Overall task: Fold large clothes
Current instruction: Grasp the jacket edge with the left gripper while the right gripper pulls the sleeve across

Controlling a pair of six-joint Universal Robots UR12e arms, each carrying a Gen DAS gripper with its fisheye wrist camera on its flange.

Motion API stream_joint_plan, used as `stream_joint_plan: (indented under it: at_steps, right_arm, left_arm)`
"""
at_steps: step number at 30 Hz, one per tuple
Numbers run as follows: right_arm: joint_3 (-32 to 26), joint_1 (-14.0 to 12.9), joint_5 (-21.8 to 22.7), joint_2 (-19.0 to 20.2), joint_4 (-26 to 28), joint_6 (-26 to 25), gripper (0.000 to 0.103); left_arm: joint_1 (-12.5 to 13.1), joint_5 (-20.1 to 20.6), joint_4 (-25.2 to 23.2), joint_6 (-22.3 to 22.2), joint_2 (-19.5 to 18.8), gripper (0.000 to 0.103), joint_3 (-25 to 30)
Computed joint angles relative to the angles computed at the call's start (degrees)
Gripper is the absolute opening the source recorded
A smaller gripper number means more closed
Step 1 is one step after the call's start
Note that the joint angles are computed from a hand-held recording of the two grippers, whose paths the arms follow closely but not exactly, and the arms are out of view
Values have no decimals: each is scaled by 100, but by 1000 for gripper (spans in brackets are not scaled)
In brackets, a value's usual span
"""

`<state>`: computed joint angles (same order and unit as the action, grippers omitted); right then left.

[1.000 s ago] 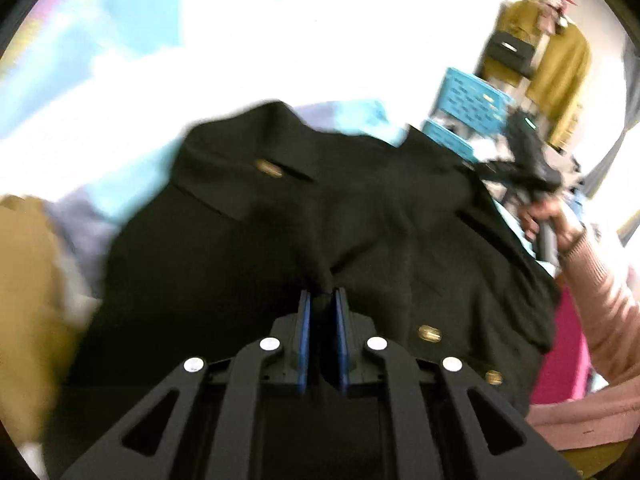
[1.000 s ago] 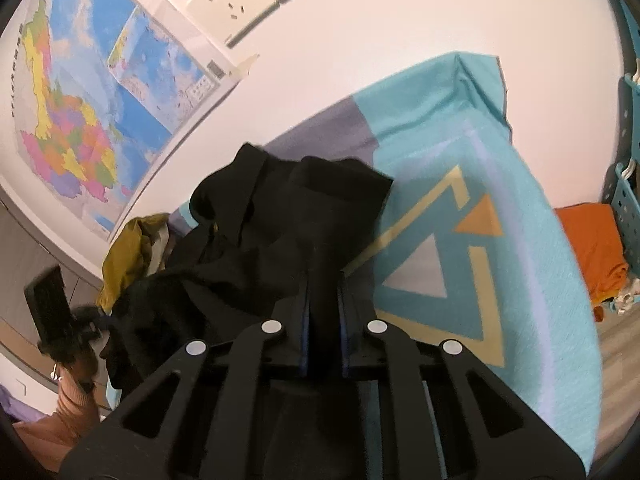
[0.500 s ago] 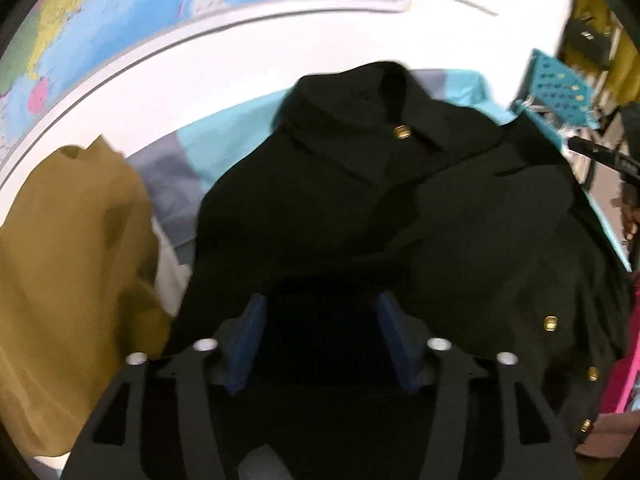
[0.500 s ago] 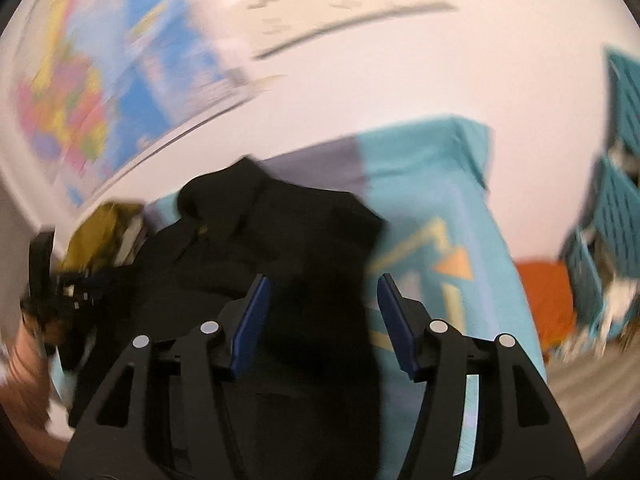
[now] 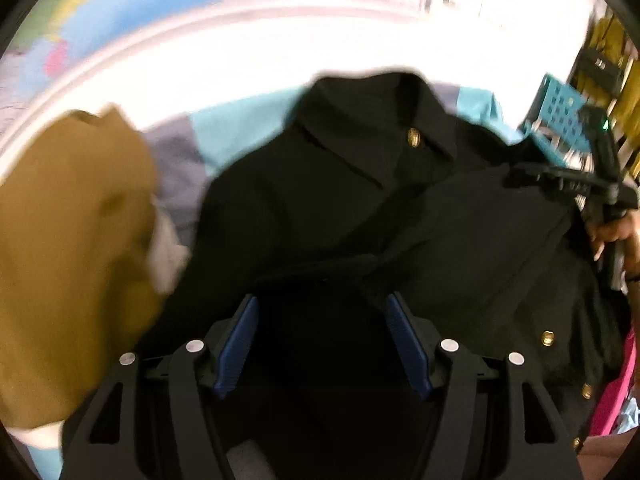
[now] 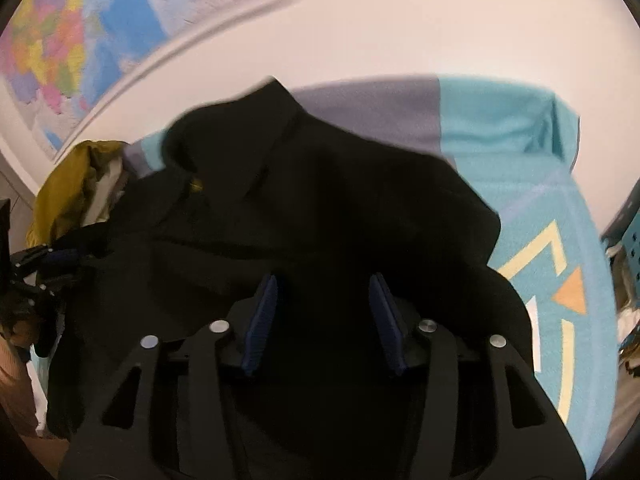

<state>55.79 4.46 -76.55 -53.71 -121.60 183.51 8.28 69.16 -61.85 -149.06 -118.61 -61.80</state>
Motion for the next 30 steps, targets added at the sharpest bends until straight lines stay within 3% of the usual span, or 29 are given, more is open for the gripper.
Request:
stream_joint_plan:
  at_steps: [4,7,10,17,20,21,22,24,25,26,30]
  right_arm:
    - [284,80,311,-236,-522,-73,58]
    - [360,183,713,-322,-560,-385,65]
    - [315,296,1256,-311,-323,-728,67]
    - [9,665,2085,-113,406,-1489,70]
    - [-118,788,2135,-29,655,-1722,70]
    - [-150,816,2161,-5,716,-1737,70]
    - [-165,835,2179,9,756,-1734,70]
    - [-169,884,2176,8,766,-1707,70]
    - [-149,892,2202,-3,730,-1681,70]
    - [-117,896,2208,-22,644,-1613,70]
    - [57,782,2534,-120,278,-1318,70]
  left_arm:
    - [338,-358,947,-32,533,73,-710]
    - [594,-198,1479,-255,842,75,-1133]
    - [789,226,1779,-332,1037,76,-1451]
    - [1190,442,1053,-45,1177,77,-1730]
    - [1254,445,780,46,1125,77,-1743]
    - [1258,425,755,93,1107,70,-1745]
    - [1265,378,735,139,1101,49,-1748]
    - [1300,78,438,298,1078,16,-1650]
    - [1299,0,478,281,1116,6,-1659]
    - [1286,-11,533,306,1161,4,-1669]
    - [1392,-830,381,600,1428,4,-1666]
